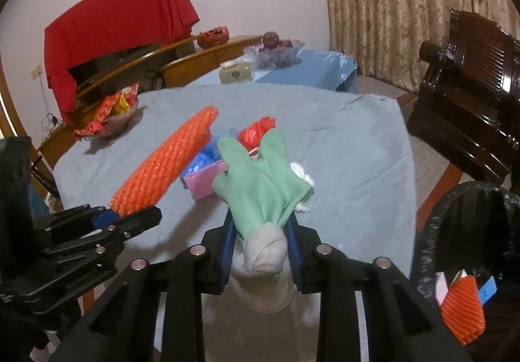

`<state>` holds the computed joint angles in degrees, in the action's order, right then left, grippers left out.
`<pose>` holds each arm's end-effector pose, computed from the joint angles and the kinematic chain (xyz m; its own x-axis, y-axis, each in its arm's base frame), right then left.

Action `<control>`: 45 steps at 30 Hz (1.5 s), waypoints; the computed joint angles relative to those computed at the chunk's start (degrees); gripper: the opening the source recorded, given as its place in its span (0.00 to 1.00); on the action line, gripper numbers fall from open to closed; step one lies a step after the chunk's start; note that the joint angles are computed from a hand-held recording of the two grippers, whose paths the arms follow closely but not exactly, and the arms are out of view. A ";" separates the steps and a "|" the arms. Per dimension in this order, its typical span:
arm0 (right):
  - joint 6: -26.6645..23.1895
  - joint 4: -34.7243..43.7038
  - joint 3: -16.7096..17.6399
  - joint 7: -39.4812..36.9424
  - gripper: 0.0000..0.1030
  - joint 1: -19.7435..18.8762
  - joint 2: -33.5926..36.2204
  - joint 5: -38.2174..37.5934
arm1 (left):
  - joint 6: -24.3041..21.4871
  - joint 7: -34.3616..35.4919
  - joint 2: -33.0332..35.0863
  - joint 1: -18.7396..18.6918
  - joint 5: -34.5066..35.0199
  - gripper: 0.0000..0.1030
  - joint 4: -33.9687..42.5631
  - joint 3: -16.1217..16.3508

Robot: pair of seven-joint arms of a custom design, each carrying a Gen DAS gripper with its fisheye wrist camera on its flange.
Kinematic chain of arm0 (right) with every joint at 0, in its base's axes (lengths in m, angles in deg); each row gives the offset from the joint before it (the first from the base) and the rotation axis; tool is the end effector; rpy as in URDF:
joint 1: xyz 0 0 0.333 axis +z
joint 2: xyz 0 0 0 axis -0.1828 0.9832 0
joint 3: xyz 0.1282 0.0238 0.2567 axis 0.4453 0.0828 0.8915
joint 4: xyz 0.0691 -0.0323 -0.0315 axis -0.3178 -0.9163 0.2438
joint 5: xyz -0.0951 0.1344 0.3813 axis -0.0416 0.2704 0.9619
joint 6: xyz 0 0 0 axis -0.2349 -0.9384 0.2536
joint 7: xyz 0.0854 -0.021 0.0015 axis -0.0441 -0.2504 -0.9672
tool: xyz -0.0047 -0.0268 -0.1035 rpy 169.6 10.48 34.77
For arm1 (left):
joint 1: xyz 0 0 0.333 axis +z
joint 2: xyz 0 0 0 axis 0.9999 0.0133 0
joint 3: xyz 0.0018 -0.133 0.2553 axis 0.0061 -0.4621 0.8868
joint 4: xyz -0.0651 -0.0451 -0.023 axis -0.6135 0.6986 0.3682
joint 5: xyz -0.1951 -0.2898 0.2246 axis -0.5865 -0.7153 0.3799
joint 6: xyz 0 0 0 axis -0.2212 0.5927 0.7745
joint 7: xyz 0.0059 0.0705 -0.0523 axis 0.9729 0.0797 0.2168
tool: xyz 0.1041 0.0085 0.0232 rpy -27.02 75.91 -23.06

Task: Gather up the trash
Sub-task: 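Carry net and glove over the trash bin and open both tools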

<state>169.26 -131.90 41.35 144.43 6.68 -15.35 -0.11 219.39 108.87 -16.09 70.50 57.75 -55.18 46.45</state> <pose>0.6200 0.2884 0.5184 0.3512 -0.9203 -0.1725 -0.6379 -0.1003 -0.7636 0.6069 -0.3024 0.4909 -0.1465 -0.9761 0.1604 -0.6730 -0.0205 -0.7394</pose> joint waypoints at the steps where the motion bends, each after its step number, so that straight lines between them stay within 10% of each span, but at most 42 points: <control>1: 0.38 -0.61 -0.13 0.20 0.28 -0.01 -0.68 -0.15 | -0.05 0.01 0.08 -0.12 0.10 0.20 0.32 -0.04; 31: 6.81 -20.46 -5.59 27.26 0.28 -7.59 -20.78 -24.90 | -2.32 12.24 11.26 -7.55 -6.20 0.20 19.10 -1.36; 45: 4.90 -26.74 -5.97 35.77 0.28 -14.73 -27.22 -32.36 | -10.46 26.32 30.37 -13.64 -14.57 0.20 47.13 -2.91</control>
